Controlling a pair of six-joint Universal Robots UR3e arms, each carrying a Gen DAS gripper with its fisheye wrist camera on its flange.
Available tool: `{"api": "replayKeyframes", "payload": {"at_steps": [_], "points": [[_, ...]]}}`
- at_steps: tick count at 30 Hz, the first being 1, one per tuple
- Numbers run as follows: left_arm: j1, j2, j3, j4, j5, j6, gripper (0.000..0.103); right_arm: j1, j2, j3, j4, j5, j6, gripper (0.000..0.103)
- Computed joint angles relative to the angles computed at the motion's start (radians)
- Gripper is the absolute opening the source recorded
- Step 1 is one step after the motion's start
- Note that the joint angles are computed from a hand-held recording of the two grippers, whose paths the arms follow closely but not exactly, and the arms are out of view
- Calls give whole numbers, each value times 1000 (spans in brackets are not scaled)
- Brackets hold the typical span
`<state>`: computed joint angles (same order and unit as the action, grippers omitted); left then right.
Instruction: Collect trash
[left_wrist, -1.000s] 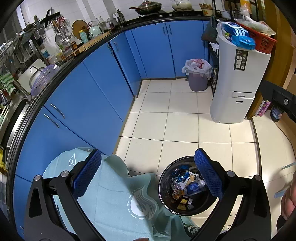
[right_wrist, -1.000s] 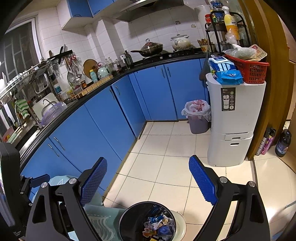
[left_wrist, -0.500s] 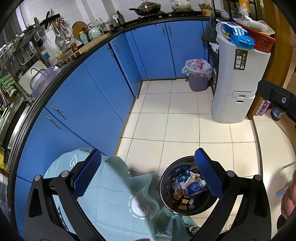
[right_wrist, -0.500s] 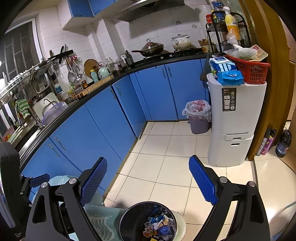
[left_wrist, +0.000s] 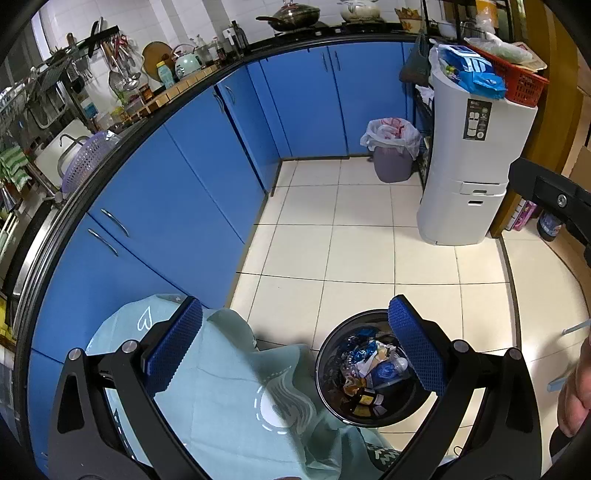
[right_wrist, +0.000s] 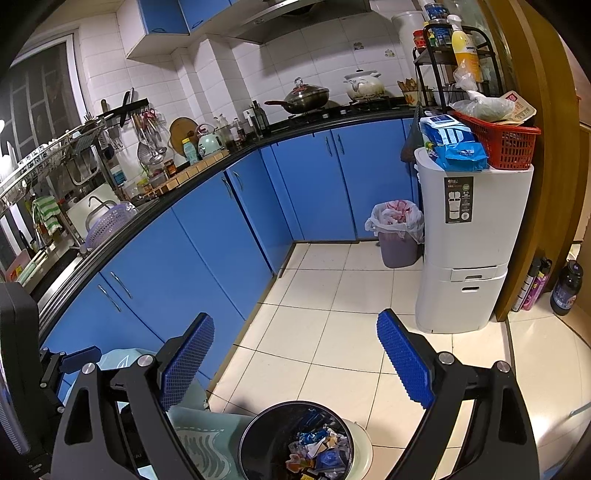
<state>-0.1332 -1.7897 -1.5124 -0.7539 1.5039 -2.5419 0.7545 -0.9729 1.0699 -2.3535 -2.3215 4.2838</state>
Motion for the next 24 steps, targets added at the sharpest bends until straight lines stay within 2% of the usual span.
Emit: {"api": "replayKeyframes", "payload": {"at_steps": [24], "points": [[3, 33, -36, 13, -4, 22, 99, 1, -1, 0, 5, -1, 5, 88]]}}
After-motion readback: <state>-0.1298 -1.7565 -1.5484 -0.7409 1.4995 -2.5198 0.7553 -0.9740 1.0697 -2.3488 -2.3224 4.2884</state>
